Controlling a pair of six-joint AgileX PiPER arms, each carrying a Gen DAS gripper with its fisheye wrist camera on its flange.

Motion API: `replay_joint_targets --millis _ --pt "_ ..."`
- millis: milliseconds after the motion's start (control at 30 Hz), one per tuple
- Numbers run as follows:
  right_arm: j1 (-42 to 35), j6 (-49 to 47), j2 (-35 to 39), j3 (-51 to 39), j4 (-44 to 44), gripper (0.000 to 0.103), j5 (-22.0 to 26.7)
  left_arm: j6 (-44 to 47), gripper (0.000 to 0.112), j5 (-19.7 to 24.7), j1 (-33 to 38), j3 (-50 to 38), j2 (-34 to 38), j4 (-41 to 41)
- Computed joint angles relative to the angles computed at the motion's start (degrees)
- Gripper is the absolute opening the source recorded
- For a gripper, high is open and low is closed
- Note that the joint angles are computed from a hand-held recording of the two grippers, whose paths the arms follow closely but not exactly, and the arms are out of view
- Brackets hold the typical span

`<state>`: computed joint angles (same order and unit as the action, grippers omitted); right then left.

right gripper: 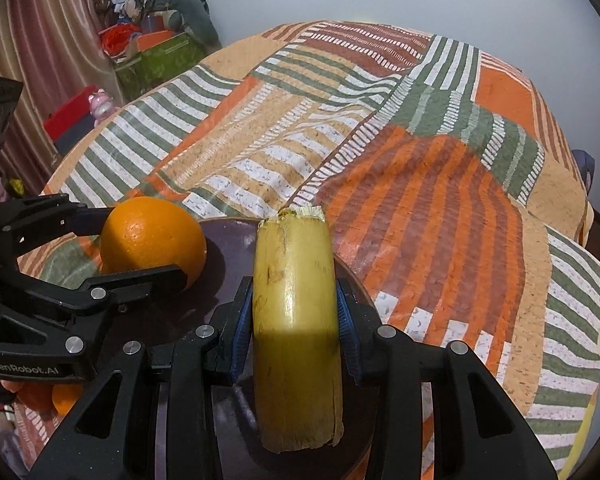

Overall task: Organize fruits
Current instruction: 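Carry the banana onto the purple plate with the right tool while the left tool places the orange there, then open both tools and lift them away from the plate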

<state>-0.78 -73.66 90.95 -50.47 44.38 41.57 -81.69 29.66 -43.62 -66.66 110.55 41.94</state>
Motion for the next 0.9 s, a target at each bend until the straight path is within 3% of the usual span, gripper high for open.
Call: replay_joint_targets --millis 433,633,900 --pt "0.13 1.32 -0.02 0.00 -1.67 0.038 0.88 4.54 0.072 -0.28 0.24 -1.13 -0.21 -4.13" --pt "-0.86 1.08 -4.28 2.05 -0.94 0.047 -0.08 -0.43 0.073 3.20 -2.17 0.27 -3.75 0.05" --pt "-7.51 0.15 -12.06 2.56 1.85 0.047 6.05 -7.49 0.073 9.29 -7.17 3.51 -10.69 5.01"
